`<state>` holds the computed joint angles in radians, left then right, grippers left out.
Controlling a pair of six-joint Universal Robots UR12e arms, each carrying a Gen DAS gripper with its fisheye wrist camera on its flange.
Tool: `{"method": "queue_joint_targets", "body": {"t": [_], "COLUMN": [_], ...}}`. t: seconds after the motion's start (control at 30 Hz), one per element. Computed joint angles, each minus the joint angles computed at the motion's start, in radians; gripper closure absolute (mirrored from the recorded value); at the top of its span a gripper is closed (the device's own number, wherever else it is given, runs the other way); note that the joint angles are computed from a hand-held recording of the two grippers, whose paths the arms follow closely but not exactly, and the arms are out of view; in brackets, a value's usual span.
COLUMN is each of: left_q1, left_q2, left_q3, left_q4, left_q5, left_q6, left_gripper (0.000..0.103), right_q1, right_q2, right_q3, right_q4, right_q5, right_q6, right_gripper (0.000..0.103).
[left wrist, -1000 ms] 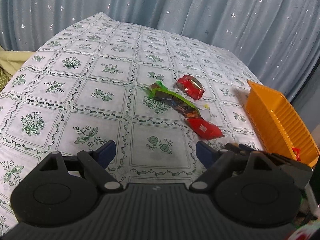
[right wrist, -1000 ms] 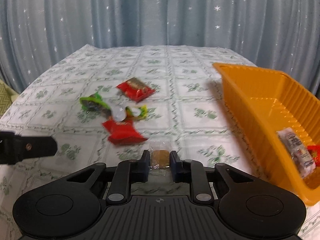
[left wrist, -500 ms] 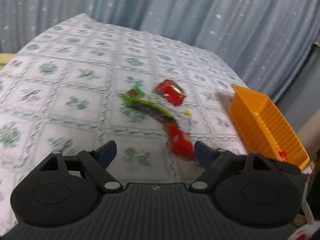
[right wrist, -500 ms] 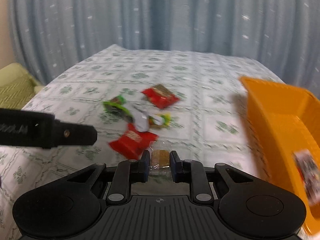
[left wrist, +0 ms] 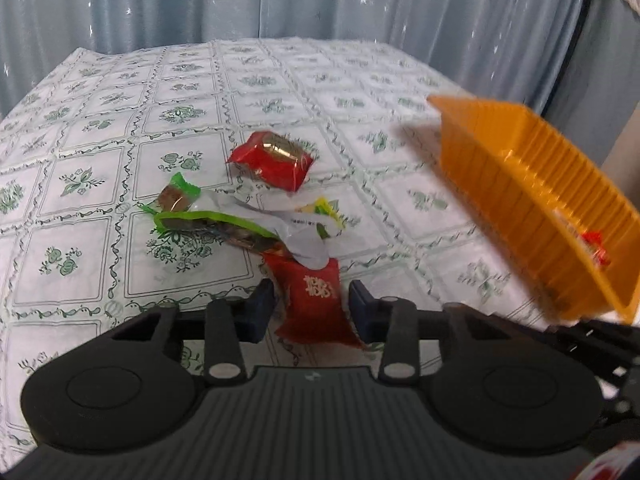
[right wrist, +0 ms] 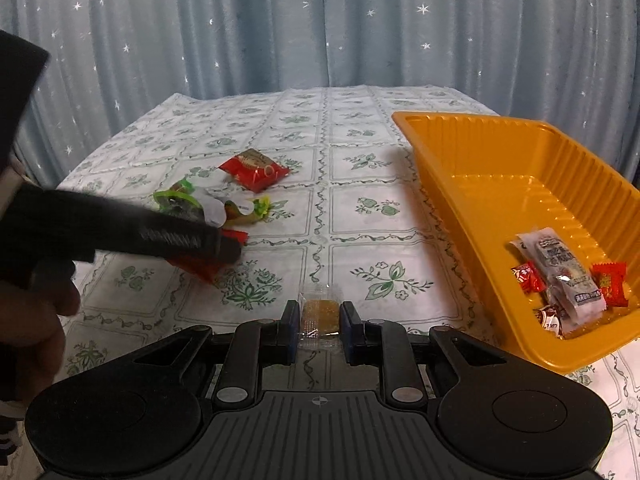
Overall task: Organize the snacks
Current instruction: 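Grasp the brown square candy with the right tool while left grasps red candy, then carry the red candy and brown candy with both tools over the tray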
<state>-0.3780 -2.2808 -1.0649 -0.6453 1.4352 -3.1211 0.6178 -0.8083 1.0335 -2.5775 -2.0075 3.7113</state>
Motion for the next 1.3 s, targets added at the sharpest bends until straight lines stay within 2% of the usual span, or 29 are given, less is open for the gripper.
{"method": "queue_joint_targets", "body": {"t": [0.1,0.23,0.7,1.0,1.3], "left_q1": [-0.008,-0.01,-0.022,-0.036,-0.053], "left_q2": [0.002,0.023,0.178,0.255,0.302], "left_q3": [-0.003,-0.035,-0.223,-0.3,-0.343], "left_q4": [0.002,0.021,0.066,0.104,0.128], "left_q5": [0.04,0.057,0.034,0.023,0.018], "left_q6": [0.034,0.014,-0.101,-0.129,-0.14], "left_gripper": [0.076,0.079,0.079,0.079,0.079], "right_q1": [-0.001,-0.001,0.026,0.05,0.066], "right_q2": [-0.002,-0.008,-0.089,-0.156,-0.21], "right_q3": [0.004,0.014,0.104,0.163,0.206], "right_q4": [-0.003,-0.008,-0.002,0.022,0.039], "right_q5": [-0.001,-0.001,-0.035,-0.077,-0.112], "right_q6": [0.005,0.016,0.091,0.136,0.167], "right_gripper": [0.082,0.082,0.081,0.081,0.081]}}
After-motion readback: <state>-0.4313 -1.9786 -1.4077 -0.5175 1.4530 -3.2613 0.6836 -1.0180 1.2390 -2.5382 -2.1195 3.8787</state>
